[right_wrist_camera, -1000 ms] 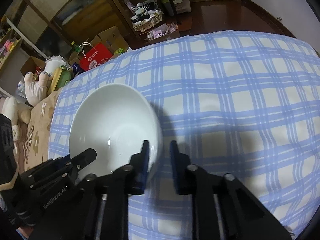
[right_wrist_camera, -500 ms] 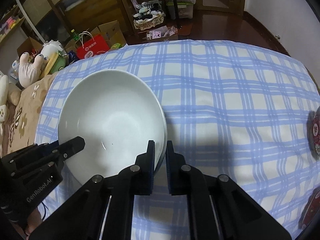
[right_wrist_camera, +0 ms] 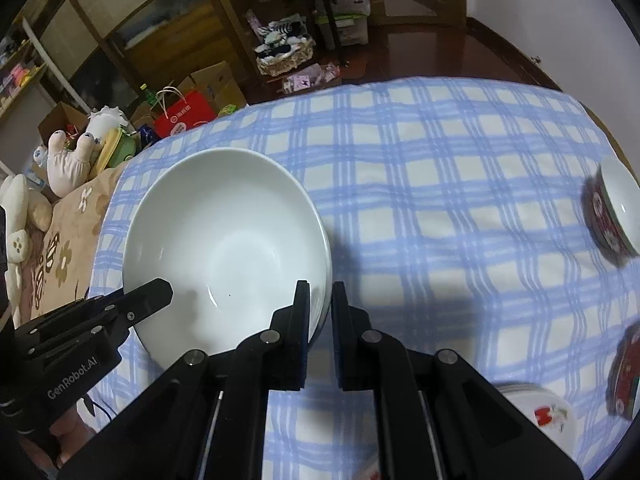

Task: Organize plates and bowls
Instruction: 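Lift and carry the bowl with the left tool while the right tool carries its bowl over the plates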

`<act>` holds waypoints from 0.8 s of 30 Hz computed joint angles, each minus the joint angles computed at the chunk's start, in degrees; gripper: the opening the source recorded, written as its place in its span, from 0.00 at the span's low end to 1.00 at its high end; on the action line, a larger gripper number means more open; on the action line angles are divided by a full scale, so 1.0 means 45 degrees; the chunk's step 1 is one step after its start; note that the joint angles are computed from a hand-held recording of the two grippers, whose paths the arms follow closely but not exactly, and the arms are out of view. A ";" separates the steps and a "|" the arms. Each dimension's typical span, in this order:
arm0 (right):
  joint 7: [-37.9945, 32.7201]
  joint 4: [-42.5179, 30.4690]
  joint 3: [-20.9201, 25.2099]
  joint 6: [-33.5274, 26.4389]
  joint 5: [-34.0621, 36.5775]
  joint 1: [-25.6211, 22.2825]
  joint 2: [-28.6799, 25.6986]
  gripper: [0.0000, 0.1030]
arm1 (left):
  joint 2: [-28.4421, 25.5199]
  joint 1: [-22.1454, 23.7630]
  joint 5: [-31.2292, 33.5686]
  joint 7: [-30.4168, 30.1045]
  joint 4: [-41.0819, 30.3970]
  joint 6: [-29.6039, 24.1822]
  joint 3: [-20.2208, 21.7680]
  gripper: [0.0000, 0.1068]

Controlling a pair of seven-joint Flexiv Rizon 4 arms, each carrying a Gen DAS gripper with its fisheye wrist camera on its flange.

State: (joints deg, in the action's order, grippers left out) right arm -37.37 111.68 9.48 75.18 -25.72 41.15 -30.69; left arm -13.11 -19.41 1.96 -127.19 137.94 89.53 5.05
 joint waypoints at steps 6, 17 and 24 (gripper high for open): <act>0.0693 0.1111 -0.0240 0.0297 -0.0274 0.0236 0.0720 0.11 | 0.0309 -0.0772 0.0786 -0.0770 -0.0105 -0.0787 0.0310 0.14; 0.2100 0.2388 -0.0567 0.0243 -0.1554 0.0388 0.1547 0.11 | 0.0269 -0.0236 0.1270 -0.0996 -0.0322 -0.1556 -0.0867 0.14; 0.2279 0.2656 -0.0176 0.0126 -0.1521 0.0043 0.1392 0.12 | -0.0452 -0.0352 0.0449 -0.0095 -0.0650 -0.2319 -0.1162 0.14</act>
